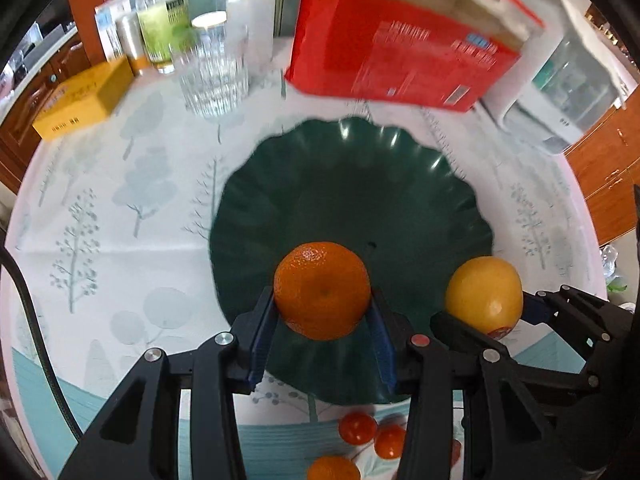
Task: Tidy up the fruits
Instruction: 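Carry mandarin and grapefruit onto the green plate and open both grippers, then lift both grippers away from the green plate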
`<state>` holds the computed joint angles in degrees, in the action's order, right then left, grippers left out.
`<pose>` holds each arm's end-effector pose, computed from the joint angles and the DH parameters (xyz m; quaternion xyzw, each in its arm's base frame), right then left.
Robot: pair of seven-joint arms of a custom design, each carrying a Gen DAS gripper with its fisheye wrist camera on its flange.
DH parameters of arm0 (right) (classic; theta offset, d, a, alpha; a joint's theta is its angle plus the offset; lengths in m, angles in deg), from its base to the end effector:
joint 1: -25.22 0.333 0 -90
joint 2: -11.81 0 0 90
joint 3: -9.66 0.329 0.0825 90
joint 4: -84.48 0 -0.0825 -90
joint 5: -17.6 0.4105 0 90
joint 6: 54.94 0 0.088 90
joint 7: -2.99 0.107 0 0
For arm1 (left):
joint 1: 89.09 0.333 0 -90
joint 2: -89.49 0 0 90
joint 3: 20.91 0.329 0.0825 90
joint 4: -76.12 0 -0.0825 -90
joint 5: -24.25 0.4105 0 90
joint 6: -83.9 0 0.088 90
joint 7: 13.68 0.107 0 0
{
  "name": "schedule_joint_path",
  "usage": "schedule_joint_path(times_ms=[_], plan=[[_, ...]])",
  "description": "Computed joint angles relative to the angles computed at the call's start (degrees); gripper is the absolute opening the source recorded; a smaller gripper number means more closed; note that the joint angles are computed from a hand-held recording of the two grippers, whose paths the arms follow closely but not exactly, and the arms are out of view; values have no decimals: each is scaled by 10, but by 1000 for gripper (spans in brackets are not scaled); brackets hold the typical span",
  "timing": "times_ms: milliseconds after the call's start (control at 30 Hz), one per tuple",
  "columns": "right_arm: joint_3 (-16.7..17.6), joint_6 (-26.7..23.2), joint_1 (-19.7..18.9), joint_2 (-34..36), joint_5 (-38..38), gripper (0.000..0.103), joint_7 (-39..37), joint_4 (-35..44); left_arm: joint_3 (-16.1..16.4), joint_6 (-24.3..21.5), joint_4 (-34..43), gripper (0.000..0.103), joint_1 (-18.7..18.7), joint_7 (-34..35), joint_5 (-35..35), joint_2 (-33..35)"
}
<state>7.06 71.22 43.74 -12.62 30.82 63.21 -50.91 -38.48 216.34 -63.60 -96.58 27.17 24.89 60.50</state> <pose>0.4457 0.1337 0.5175 -0.8907 0.4212 -0.0345 0.1675 0.4048 -0.2005 0.5148 -0.8242 0.5321 -0.1637 0.1036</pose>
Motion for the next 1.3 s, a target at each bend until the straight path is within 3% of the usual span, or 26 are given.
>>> schedule_joint_path(times_ms=[467, 533, 633, 767, 967, 1133, 1300], plan=[[8, 64, 3, 22, -4, 52, -24, -26, 6, 28, -6, 47, 7, 1, 14, 43], [5, 78, 6, 17, 2, 55, -26, -36, 5, 33, -8, 71, 6, -1, 15, 44], [-1, 113, 14, 4, 17, 62, -33, -54, 1, 45, -14, 85, 8, -13, 22, 36], [-11, 147, 26, -15, 32, 72, -49, -70, 2, 49, -15, 85, 5, -12, 19, 32], [-29, 173, 42, -32, 54, 72, -58, -84, -11, 65, -32, 85, 13, -45, 30, 3], [-34, 176, 43, -40, 66, 72, -47, -92, -20, 76, -43, 85, 17, -60, 39, -22], [-37, 149, 40, -47, 67, 72, -38, -90, -35, 59, -40, 85, 20, -66, 61, -42]])
